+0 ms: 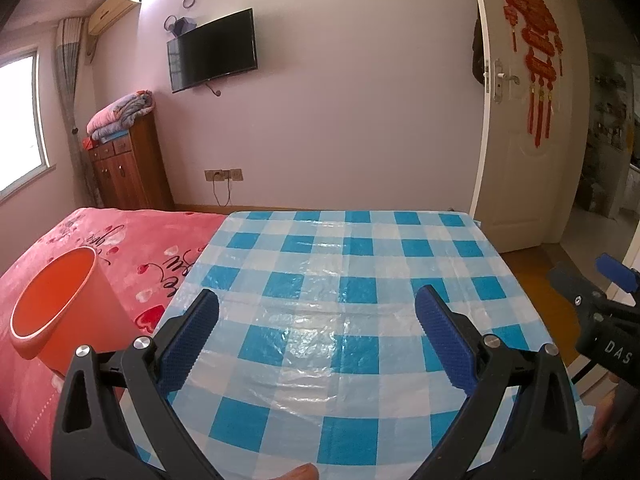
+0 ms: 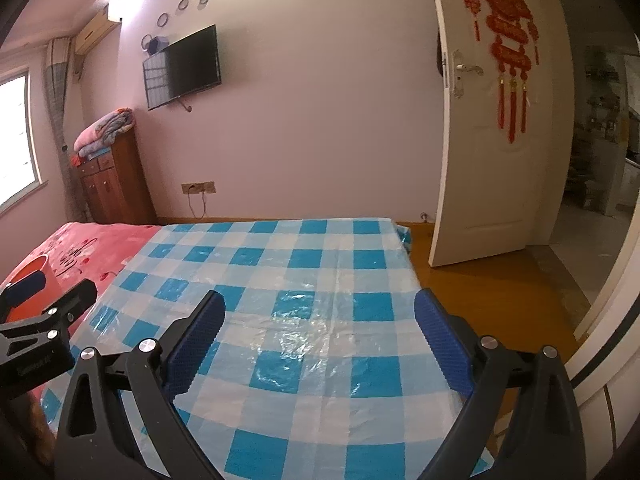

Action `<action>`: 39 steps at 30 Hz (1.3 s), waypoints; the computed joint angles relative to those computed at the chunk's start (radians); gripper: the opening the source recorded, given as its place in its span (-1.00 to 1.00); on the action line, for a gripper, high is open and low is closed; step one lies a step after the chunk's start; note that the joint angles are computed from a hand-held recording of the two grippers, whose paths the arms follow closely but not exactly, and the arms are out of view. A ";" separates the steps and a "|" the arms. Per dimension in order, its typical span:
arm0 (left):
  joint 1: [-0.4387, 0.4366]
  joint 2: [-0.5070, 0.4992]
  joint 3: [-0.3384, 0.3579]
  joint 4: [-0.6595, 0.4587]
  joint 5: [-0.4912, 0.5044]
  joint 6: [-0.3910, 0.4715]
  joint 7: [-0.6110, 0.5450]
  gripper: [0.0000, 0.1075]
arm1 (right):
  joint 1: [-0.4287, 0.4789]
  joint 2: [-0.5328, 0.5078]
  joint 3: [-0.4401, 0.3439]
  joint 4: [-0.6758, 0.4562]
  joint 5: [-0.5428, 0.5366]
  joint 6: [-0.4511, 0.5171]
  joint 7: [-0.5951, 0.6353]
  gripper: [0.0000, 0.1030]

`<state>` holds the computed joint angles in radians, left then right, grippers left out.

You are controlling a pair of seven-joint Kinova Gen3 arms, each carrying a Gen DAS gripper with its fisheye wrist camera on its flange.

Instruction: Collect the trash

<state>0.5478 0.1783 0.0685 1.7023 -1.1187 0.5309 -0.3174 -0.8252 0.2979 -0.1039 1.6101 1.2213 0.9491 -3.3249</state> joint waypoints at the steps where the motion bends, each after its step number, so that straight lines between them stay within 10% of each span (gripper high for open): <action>1: 0.003 -0.003 -0.002 0.005 -0.011 -0.003 0.014 0.84 | -0.004 -0.001 0.001 0.002 0.003 0.009 -0.005 0.84; 39: 0.009 0.010 -0.008 0.031 -0.080 -0.084 0.111 0.84 | -0.013 0.020 -0.018 0.047 0.087 0.116 -0.105 0.85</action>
<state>0.5569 0.1886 0.0602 1.7331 -1.1989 0.4469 -0.2063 -0.8386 0.3182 -0.1223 1.6573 1.3083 1.0651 -3.4303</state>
